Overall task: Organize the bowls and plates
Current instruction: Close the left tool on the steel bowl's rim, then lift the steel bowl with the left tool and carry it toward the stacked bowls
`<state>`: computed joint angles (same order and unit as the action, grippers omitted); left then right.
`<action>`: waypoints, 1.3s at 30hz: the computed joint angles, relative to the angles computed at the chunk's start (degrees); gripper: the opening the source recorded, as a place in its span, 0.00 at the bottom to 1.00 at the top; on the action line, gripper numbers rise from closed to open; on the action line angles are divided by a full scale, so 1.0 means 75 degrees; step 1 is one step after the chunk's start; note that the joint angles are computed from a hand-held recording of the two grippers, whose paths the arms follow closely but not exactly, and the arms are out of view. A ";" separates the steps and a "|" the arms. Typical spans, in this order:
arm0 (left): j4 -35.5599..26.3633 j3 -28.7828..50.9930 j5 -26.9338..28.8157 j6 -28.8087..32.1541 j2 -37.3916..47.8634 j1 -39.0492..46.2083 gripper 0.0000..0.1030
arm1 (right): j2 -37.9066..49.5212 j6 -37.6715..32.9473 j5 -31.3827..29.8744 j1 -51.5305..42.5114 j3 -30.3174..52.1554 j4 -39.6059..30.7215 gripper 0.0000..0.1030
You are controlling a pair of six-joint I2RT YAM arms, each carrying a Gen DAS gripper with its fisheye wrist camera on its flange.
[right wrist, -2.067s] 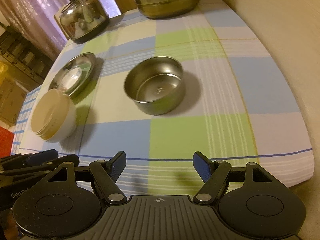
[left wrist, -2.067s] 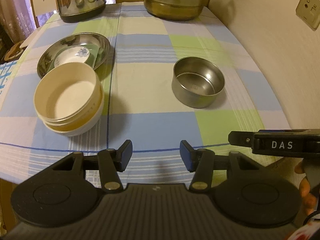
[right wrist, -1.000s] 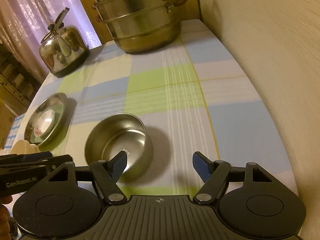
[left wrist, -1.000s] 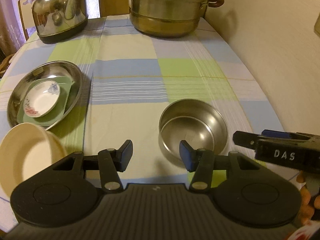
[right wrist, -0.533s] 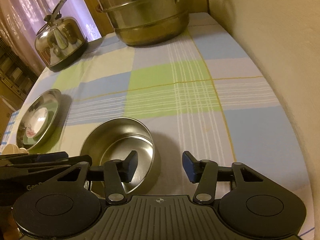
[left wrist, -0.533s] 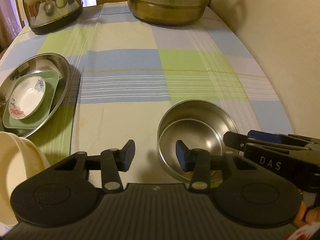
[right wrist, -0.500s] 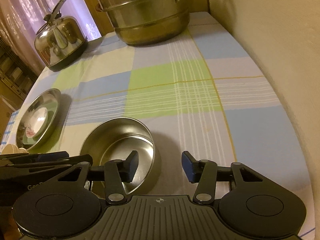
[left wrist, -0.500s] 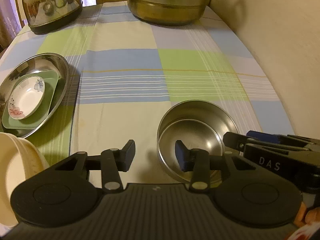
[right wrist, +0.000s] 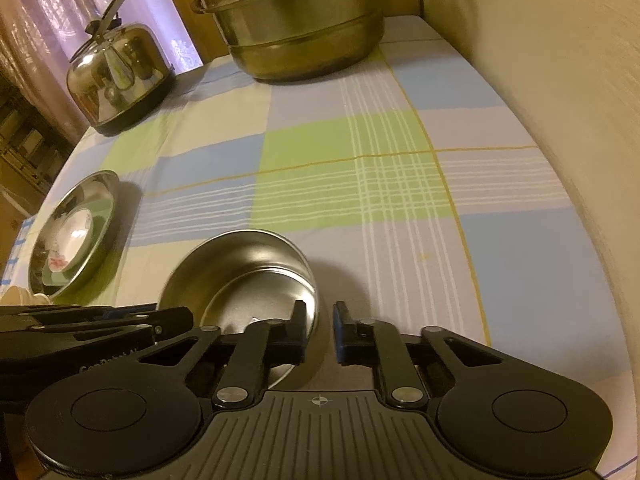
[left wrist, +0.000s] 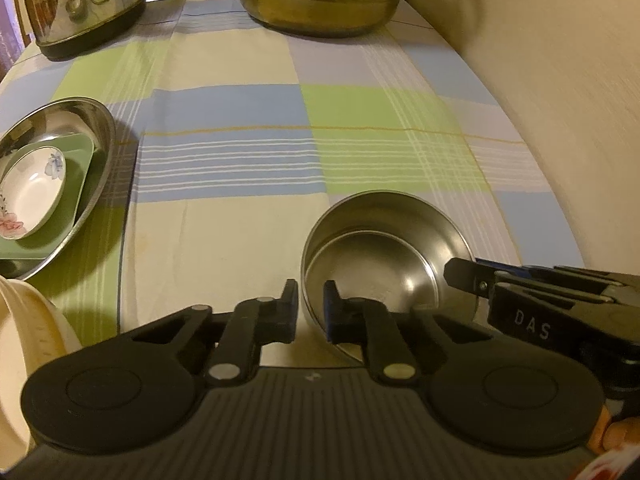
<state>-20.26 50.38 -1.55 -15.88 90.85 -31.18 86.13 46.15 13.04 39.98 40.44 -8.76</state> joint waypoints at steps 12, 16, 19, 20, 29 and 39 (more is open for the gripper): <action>-0.0133 -0.0426 0.0168 0.0010 -0.0984 0.0121 0.07 | -0.0539 0.0193 0.0279 0.0308 0.0139 -0.0528 0.05; -0.0330 -0.0521 0.0290 -0.0027 -0.1449 0.0234 0.07 | -0.0830 0.0362 0.0339 0.0479 0.0218 -0.0788 0.05; -0.0508 -0.0593 0.0270 -0.0021 -0.1853 0.0274 0.07 | -0.1000 0.0460 0.0415 0.0645 0.0338 -0.1022 0.05; -0.0565 -0.0624 0.0246 -0.0004 -0.1992 0.0277 0.07 | -0.1076 0.0473 0.0451 0.0702 0.0370 -0.1103 0.05; -0.1332 -0.0713 0.0093 0.0068 -0.3365 0.0460 0.07 | -0.1443 0.0520 0.0935 0.1345 0.0994 -0.1741 0.05; -0.2333 -0.0854 0.0190 0.0323 -0.4906 0.1297 0.07 | -0.1205 0.0512 0.1260 0.2128 0.1716 -0.1812 0.05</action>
